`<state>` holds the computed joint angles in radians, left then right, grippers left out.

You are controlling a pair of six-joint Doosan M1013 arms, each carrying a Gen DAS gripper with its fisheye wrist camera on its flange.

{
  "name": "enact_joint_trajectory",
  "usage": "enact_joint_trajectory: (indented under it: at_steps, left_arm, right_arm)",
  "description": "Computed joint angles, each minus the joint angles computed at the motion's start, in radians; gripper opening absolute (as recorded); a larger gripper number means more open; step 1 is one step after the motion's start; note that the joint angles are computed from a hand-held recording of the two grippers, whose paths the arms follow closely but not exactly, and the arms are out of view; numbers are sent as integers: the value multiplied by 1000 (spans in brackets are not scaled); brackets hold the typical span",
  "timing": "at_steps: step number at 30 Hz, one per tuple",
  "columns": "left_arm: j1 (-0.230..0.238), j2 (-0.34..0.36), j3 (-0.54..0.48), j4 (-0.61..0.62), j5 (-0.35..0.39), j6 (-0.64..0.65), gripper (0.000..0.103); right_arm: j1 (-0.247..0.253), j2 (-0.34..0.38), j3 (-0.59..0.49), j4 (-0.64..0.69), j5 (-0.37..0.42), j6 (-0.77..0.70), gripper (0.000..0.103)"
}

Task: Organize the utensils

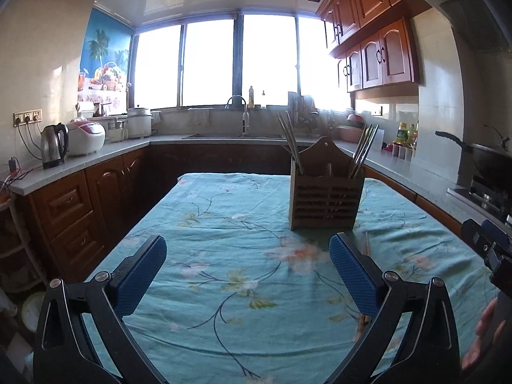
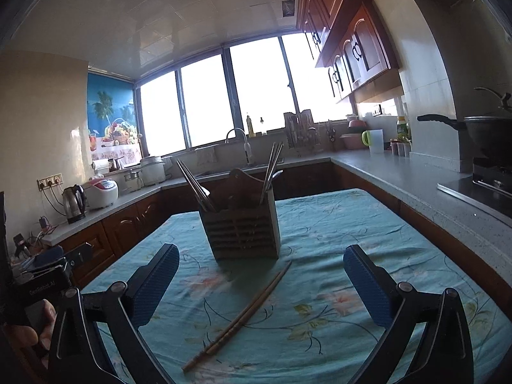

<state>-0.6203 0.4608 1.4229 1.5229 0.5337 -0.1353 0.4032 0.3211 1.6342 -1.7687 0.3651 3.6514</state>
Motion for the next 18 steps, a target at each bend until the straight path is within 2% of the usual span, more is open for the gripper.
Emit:
enact_joint_trajectory:
  at_steps: [5,18]
  left_arm:
    - [-14,4,28,39,9,-15,103]
    - [-23,2,49,24,9,-13,103]
  right_arm:
    - [22,2,43,-107,75,79,103]
    - [29,3,63,-174,84,137,103]
